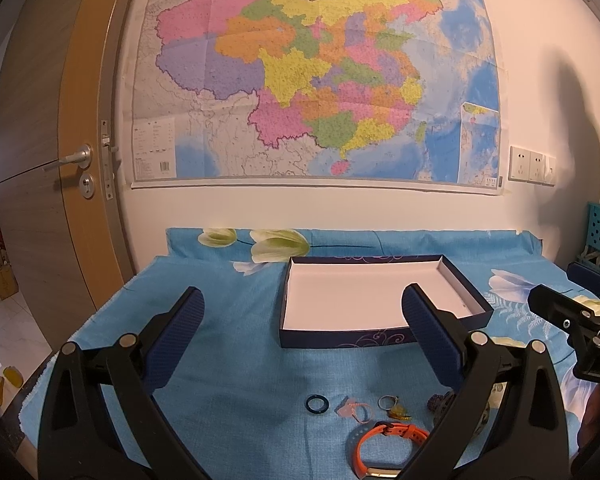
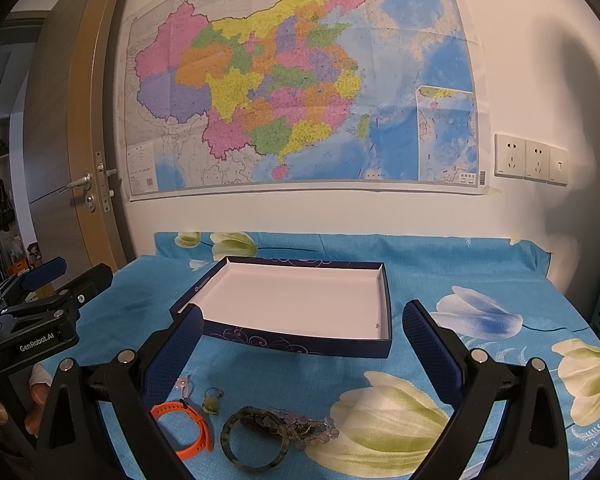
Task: Organize jewelry
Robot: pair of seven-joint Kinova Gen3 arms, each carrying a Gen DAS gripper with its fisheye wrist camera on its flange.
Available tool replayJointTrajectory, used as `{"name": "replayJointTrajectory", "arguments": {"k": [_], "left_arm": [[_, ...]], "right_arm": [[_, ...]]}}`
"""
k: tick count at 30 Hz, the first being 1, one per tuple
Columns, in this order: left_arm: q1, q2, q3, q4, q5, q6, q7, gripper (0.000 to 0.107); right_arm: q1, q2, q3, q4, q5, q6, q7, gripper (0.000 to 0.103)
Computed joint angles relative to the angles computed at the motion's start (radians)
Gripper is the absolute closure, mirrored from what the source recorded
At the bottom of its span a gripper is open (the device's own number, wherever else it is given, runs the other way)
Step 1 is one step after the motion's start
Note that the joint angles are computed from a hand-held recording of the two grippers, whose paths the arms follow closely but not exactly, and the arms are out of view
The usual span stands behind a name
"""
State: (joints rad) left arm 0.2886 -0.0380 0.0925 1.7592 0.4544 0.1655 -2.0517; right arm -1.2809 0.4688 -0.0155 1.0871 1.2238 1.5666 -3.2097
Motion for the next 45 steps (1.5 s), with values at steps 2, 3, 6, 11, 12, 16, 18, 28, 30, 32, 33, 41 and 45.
{"name": "replayJointTrajectory", "arguments": {"k": [2, 3, 6, 11, 12, 16, 18, 28, 30, 32, 33, 41, 45], "left_arm": [[0.000, 0.005, -0.001, -0.001, 0.003, 0.000, -0.005, 0.010], [0.000, 0.005, 0.000, 0.000, 0.008, 0.000, -0.009, 0.010], [0.000, 0.009, -0.005, 0.003, 0.040, 0.001, -0.042, 0.010], [-0.008, 0.010, 0.003, 0.006, 0.054, -0.001, -0.057, 0.010], [-0.009, 0.011, 0.004, 0.007, 0.054, -0.002, -0.058, 0.010], [-0.010, 0.011, 0.003, 0.009, 0.070, 0.000, -0.076, 0.010], [-0.012, 0.013, 0.002, 0.006, 0.085, 0.008, -0.092, 0.010], [-0.047, 0.031, 0.010, -0.018, 0.162, 0.077, -0.215, 0.010], [-0.063, 0.039, 0.011, -0.024, 0.189, 0.116, -0.267, 0.010], [-0.078, 0.049, 0.016, -0.035, 0.182, 0.156, -0.287, 0.010], [-0.088, 0.054, 0.019, -0.042, 0.185, 0.186, -0.304, 0.010], [-0.133, 0.094, 0.044, -0.067, 0.151, 0.347, -0.394, 0.019], [-0.143, 0.114, 0.053, -0.074, 0.148, 0.402, -0.426, 0.029]], "right_arm": [[0.000, 0.000, 0.000, -0.001, -0.001, 0.000, 0.000, 0.006], [0.000, 0.000, 0.000, -0.001, -0.001, 0.000, 0.001, 0.006], [0.000, 0.000, 0.001, -0.002, -0.002, 0.000, 0.001, 0.006], [0.002, 0.000, 0.000, 0.005, -0.002, -0.007, -0.003, 0.006], [0.002, 0.000, 0.000, 0.005, -0.002, -0.007, -0.004, 0.006], [0.003, 0.000, -0.001, 0.004, -0.004, -0.007, -0.003, 0.006], [0.006, 0.000, -0.002, 0.002, -0.008, -0.010, -0.002, 0.006], [0.025, -0.019, -0.019, 0.027, -0.048, -0.035, 0.005, 0.006], [0.036, -0.026, -0.027, 0.034, -0.069, -0.040, 0.017, 0.006], [0.056, -0.040, -0.041, 0.050, -0.107, -0.061, 0.027, 0.006], [0.064, -0.045, -0.047, 0.055, -0.122, -0.070, 0.034, 0.006], [0.163, -0.066, -0.095, 0.069, -0.338, -0.210, 0.175, 0.031], [0.186, -0.085, -0.097, 0.098, -0.414, -0.263, 0.175, 0.045]]}}
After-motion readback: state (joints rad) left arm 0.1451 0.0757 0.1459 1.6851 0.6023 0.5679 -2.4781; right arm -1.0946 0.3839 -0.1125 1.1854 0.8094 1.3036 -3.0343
